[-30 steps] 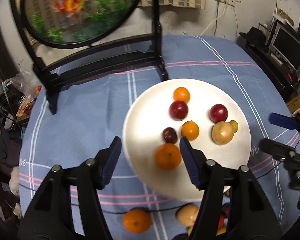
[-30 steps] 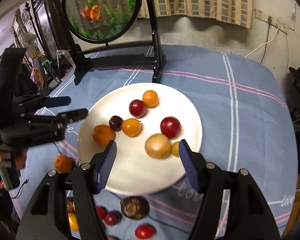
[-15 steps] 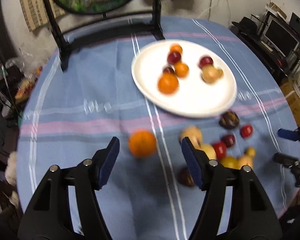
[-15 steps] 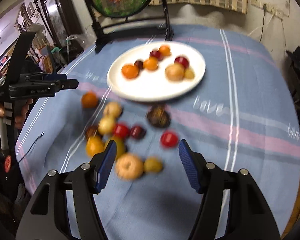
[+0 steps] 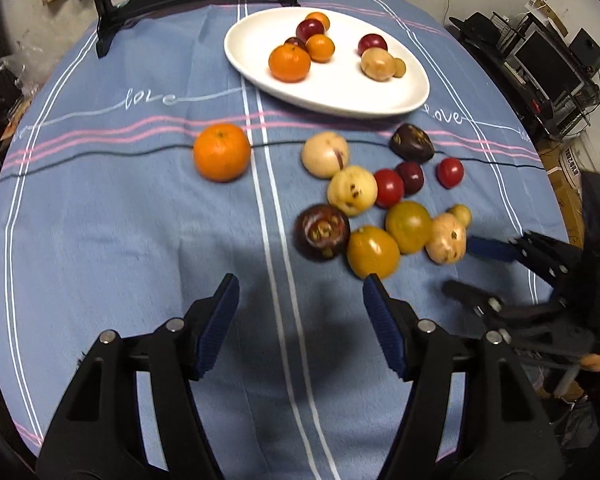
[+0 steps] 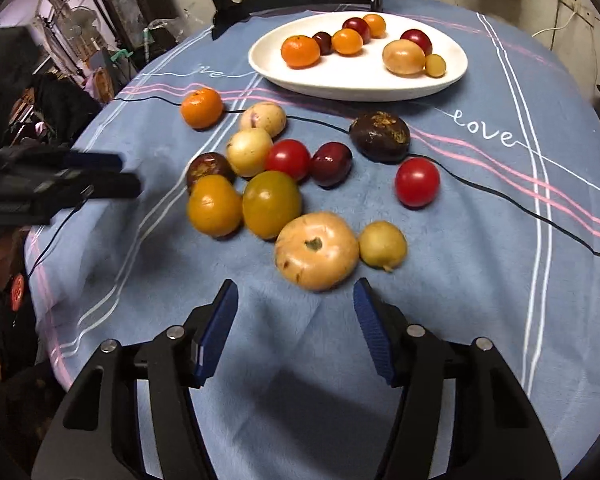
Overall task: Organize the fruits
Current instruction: 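Pull both open tools back from the plate toward the fruit pile, then grasp an orange-brown fruit with the left tool while the right tool grasps a large pale pear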
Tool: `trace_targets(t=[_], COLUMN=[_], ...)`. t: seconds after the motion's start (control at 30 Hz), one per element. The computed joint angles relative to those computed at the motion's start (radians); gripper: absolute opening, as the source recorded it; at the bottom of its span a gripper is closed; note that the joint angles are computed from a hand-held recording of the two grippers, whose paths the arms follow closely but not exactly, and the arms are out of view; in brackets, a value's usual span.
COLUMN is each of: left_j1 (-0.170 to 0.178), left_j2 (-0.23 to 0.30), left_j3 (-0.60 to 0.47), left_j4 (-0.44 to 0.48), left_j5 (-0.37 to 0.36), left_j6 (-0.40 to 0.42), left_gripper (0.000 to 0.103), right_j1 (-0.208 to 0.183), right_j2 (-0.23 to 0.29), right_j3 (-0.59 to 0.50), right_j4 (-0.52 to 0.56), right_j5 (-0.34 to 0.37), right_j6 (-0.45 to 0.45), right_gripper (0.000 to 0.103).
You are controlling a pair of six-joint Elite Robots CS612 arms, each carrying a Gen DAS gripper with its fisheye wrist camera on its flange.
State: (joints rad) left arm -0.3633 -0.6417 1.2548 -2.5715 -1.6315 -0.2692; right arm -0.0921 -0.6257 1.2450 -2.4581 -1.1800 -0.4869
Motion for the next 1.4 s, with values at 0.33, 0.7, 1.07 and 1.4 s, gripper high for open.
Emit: trace_targets(t=[0.33, 0.7, 1.07, 1.4], left_j1=[-0.009, -0.023, -0.038, -0.056], left_j2=[0.007, 0.074, 0.108, 0.048], left_j3=[-0.005, -0.105, -0.160, -0.067], left_j4=[0.028, 0.096, 0.120, 0.081], left_j5=[-0.070, -0.127, -0.058, 0.064], left_j6=[-0.015, -0.164, -0.206, -0.117], left_gripper=[0.066, 0.046, 0.038, 0.037], right_j1=[-0.009, -0.053, -0.067, -0.061], right_j2=[0.008, -0.030, -0.028, -0.041], right_j3=[-0.023, 0.041, 0.040, 0.051], right_j4=[0.001, -0.029, 0.006, 0.017], right_j5=[0.020, 0.061, 0.081, 0.119], right_j6=[-0.014, 0.013, -0.046, -0.075], right_gripper=[0.046, 0.046, 0.046, 0.046])
